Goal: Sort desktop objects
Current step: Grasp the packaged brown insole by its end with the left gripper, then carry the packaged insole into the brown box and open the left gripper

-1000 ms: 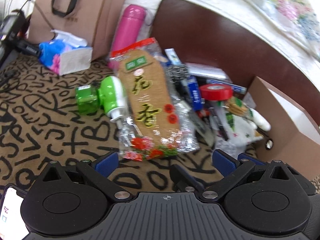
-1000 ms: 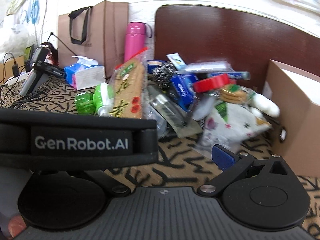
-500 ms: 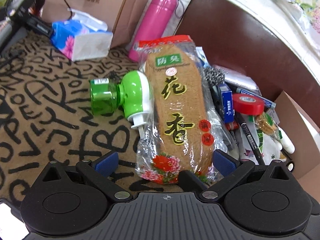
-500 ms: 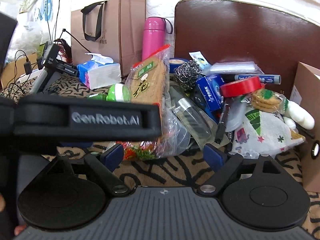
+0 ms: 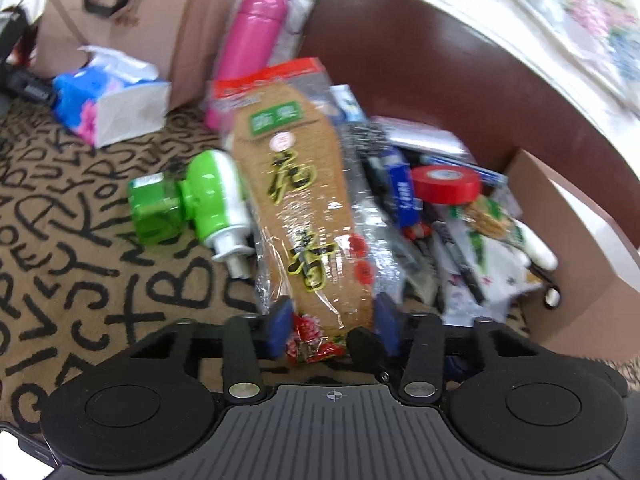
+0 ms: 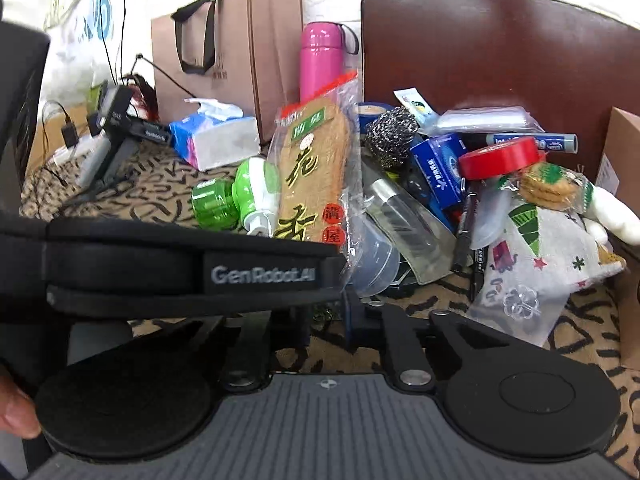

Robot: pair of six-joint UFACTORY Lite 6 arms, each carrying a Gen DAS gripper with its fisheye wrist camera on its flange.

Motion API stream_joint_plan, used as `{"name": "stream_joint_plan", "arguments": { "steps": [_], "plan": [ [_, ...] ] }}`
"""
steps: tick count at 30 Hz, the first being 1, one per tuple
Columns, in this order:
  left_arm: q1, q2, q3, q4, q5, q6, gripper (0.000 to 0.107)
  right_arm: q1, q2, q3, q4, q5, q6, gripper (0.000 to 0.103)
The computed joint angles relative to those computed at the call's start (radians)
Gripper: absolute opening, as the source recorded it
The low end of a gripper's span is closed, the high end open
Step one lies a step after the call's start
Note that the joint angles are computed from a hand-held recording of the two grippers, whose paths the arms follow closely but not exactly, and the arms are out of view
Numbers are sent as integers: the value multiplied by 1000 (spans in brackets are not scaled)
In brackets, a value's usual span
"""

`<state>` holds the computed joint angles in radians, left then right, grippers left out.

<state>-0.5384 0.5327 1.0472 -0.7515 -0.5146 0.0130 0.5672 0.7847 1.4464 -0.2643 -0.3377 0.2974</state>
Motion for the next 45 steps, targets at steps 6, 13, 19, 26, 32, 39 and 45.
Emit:
{"name": "stream_joint_plan", "arguments": {
  "steps": [6,13,19,26,32,39,45],
  "plan": [
    [-81,-73,-59,1,7,-6,30,-26,-187,-274,10,-111,-44,8],
    [-264,-64,-58,-1,41,-9,29,-101,-507,-707,3,-176,-50,8],
    [-393,28,78,-48,91,102,30,-169,-780,-1000,90,-162,-105,8],
    [-439,68,135,-113,96,159,69,-250,-810,-1100,140,-236,-126,29],
    [-446,40,97,-343,-18,211,100,-274,-747,-1061,109,-334,-132,53],
    [-345,26,75,-298,14,160,102,-283,-642,-944,7,-328,-118,65],
    [-220,58,115,-70,108,-1,102,-257,-514,-814,-77,-284,-68,73]
  ]
}}
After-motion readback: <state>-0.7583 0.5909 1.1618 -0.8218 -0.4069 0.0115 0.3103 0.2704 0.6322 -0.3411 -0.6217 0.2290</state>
